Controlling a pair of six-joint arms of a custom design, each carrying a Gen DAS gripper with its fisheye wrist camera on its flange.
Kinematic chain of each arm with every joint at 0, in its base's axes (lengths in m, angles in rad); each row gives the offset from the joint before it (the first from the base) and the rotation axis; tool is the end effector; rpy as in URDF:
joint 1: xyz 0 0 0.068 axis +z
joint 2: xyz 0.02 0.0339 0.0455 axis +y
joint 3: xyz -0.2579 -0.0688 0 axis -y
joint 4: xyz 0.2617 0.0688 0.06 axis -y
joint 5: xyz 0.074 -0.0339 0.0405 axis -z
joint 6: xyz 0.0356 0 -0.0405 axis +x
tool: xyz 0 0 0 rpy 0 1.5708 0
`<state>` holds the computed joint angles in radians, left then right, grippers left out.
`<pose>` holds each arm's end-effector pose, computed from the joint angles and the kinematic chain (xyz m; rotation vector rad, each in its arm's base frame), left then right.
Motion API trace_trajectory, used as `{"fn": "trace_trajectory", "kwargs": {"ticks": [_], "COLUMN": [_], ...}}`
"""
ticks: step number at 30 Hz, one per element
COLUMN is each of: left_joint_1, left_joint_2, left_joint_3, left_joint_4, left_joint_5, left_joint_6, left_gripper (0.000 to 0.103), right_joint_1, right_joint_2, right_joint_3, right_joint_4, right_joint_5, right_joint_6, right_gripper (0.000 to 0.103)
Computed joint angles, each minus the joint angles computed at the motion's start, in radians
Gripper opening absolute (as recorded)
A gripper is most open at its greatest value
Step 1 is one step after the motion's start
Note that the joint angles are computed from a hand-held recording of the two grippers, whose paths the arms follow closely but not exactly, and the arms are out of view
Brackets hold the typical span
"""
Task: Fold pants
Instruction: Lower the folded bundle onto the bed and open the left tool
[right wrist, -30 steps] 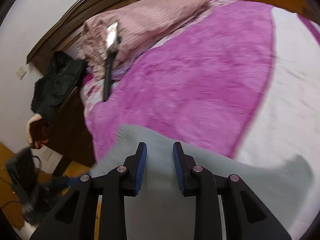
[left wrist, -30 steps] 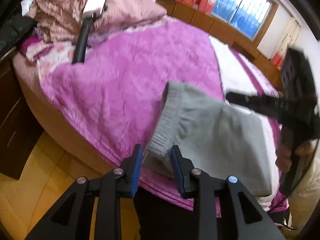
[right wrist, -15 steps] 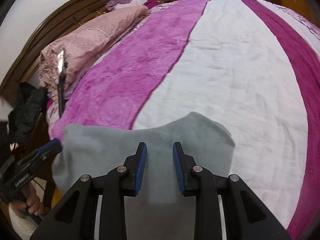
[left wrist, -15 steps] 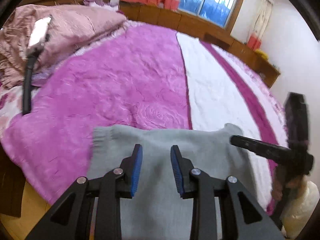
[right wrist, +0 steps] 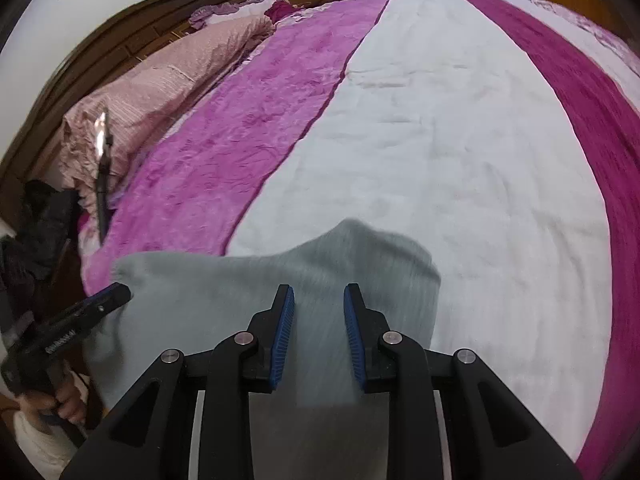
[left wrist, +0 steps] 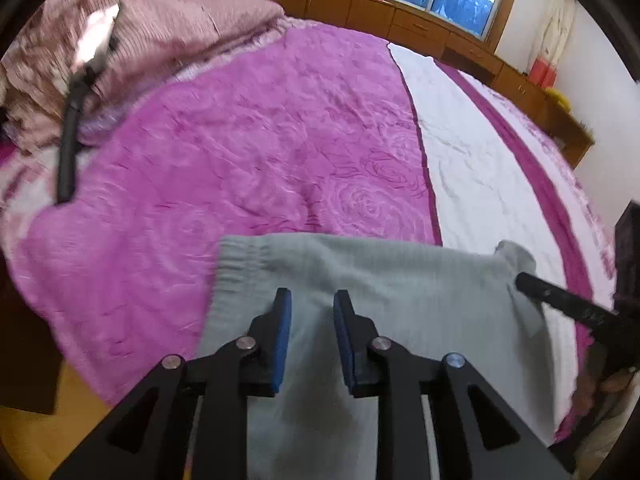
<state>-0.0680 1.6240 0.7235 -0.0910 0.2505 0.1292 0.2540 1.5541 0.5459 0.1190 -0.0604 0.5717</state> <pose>0.3014 -0.0294 0.1124 0.3450 2.5189 -0.2966 0.2657 0.0712 0.0969 0.3701 2.4801 0.4262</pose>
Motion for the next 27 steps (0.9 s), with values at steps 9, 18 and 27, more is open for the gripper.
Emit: {"fn": "trace_trajectory", "kwargs": {"ticks": [9, 18, 27], "left_joint_1": [0.067, 0.081, 0.117], "left_joint_2": [-0.256, -0.277, -0.191], "left_joint_3": [-0.157, -0.208, -0.244], "left_joint_4": [-0.092, -0.13, -0.056], "left_joint_5": [0.059, 0.044, 0.054], "left_joint_6": [0.038, 0.065, 0.095], "left_gripper": [0.023, 0.023, 0.024], "right_joint_1": [0.117, 0.221, 0.282], "right_joint_2": [-0.321, -0.474, -0.302], "right_joint_3": [-0.152, -0.214, -0.243], "right_joint_4": [-0.163, -0.289, -0.193], "right_joint_5": [0.013, 0.068, 0.082], "right_joint_6": [0.09, 0.167, 0.19], "right_gripper": [0.02, 0.02, 0.02]}}
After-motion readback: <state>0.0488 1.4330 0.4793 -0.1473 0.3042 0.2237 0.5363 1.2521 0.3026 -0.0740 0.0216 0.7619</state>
